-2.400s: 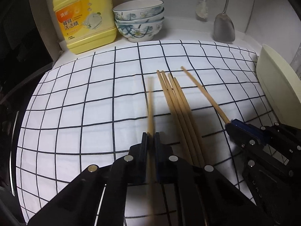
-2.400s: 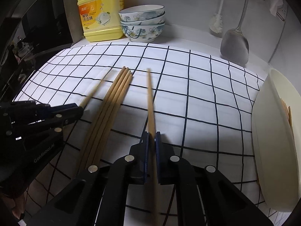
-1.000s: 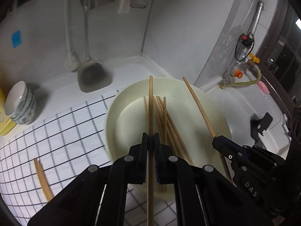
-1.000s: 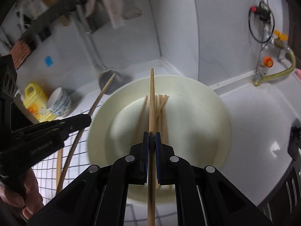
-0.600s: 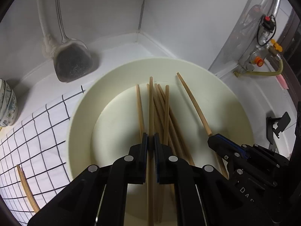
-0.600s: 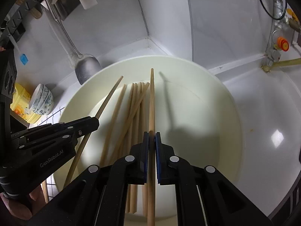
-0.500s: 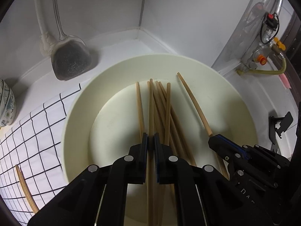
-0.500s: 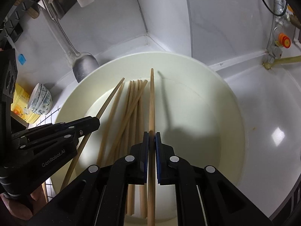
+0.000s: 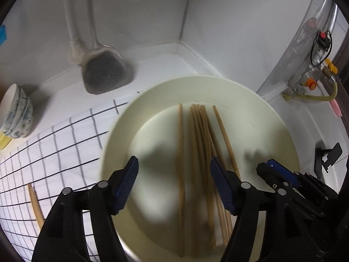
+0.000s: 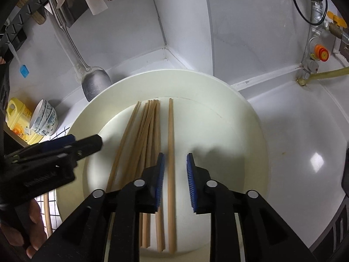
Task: Organize utensils
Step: 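Open the left tool inside the basin while the right tool opens to release its chopstick, then raise both open tools out of the basin back toward the mat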
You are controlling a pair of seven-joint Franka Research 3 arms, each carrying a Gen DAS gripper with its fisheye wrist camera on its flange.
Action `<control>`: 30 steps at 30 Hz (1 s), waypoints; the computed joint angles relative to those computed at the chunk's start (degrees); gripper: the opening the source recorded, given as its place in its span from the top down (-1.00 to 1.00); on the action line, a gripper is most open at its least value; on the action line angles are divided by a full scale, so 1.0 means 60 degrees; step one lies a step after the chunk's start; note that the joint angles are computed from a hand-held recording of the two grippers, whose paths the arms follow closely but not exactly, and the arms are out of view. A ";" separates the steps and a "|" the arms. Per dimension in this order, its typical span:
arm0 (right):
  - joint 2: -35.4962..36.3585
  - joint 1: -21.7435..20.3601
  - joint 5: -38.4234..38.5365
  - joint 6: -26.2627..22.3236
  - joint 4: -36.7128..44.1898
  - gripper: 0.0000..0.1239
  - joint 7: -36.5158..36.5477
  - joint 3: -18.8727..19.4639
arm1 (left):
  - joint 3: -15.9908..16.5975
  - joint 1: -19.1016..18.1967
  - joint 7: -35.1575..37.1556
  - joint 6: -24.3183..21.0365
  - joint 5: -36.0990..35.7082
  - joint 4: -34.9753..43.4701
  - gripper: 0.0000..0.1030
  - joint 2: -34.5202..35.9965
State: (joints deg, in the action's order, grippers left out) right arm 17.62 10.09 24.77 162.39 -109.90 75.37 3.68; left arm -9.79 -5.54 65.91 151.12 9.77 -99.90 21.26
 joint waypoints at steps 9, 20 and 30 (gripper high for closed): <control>-0.0919 0.0172 0.0212 0.0341 -0.1035 0.39 -0.0051 0.0096 | 0.0160 0.0267 -0.0112 0.0613 0.0129 -0.1629 -0.47 -0.1502; -0.2381 0.1072 0.0101 0.1189 -0.2624 0.27 0.0378 0.0324 | 0.0528 0.0619 0.0302 0.1546 -0.0114 -0.4670 -0.63 -0.4155; -0.3211 0.1864 -0.1615 0.1453 -0.3690 0.12 0.2266 0.0661 | 0.1258 0.0918 0.0709 0.1668 -0.0511 -0.7303 -0.74 -0.6373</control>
